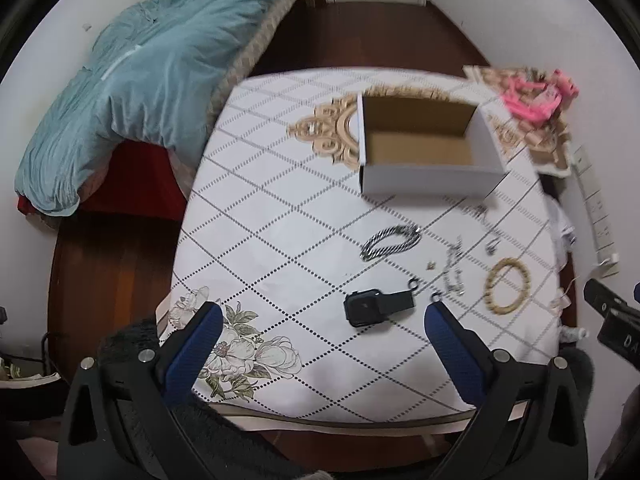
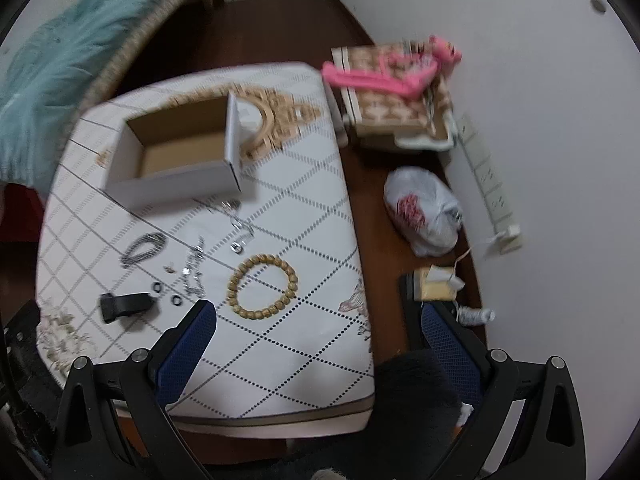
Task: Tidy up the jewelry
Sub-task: 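Grasp the black watch with the left tool while the right tool grasps the beaded bracelet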
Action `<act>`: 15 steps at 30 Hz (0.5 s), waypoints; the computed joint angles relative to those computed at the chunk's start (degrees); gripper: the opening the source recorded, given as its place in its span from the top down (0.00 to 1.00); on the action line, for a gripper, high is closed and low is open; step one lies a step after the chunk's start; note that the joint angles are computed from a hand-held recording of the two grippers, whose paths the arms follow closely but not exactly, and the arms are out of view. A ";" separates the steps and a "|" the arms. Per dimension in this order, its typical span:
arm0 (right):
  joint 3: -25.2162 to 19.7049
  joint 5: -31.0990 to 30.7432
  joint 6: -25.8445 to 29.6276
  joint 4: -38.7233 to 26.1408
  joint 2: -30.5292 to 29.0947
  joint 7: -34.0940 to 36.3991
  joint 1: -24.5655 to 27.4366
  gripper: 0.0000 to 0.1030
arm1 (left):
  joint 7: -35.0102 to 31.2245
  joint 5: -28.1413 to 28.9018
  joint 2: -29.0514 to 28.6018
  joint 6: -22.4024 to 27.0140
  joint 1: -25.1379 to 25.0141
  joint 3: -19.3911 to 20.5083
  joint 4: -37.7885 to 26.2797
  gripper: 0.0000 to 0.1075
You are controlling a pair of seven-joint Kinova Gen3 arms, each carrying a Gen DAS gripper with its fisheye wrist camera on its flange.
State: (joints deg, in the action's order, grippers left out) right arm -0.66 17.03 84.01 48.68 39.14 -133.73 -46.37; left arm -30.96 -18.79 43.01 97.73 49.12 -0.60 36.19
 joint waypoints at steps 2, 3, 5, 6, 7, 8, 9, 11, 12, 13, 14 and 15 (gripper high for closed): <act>-0.65 -1.83 -0.51 -0.35 1.77 0.05 1.30 0.00 | -0.19 0.42 0.63 -0.94 -0.67 0.15 1.29 0.04; -0.79 -2.58 -0.80 -0.50 2.72 0.02 1.82 0.00 | -0.06 0.72 0.44 -1.77 -0.93 0.26 2.36 0.04; -1.02 -3.91 -1.09 -1.09 4.55 0.22 2.48 0.00 | -0.21 1.21 1.03 -2.24 -1.54 0.53 2.86 0.04; -1.12 -4.66 -1.13 -1.55 5.49 0.28 2.86 0.00 | -0.33 1.44 1.43 -2.20 -1.84 0.61 2.77 0.04; -1.31 -5.46 -1.41 -1.78 6.22 0.50 3.31 0.00 | -0.32 1.79 1.52 -2.84 -2.19 0.71 3.28 0.04; -1.58 -6.44 -1.79 -1.98 7.06 0.76 3.88 0.00 | -0.10 2.06 1.76 -3.11 -2.46 0.69 3.55 0.04; -1.55 -7.05 -2.09 -2.03 7.72 0.60 4.05 0.00 | 0.06 2.34 1.80 -3.60 -2.73 0.74 4.05 0.04; -1.80 -8.73 -2.66 -2.13 8.94 0.44 4.93 0.03 | 0.00 3.33 2.16 -4.50 -3.68 1.12 4.95 0.04; -1.83 -9.36 -3.17 -1.92 9.32 0.33 5.30 0.06 | 0.07 3.51 2.36 -4.63 -3.84 1.12 5.14 0.04; -1.83 -9.95 -3.95 -1.49 9.59 -0.04 5.60 0.07 | 0.13 3.96 2.33 -5.51 -4.25 1.26 6.08 0.04; -1.80 -10.51 -4.98 -0.72 9.66 -0.59 5.92 0.09 | 0.26 4.22 2.27 -5.93 -4.44 1.32 6.66 0.04; -1.72 -10.93 -5.88 -0.15 9.84 -1.17 6.19 0.13 | 0.68 4.58 2.36 -6.16 -4.74 1.33 7.19 0.04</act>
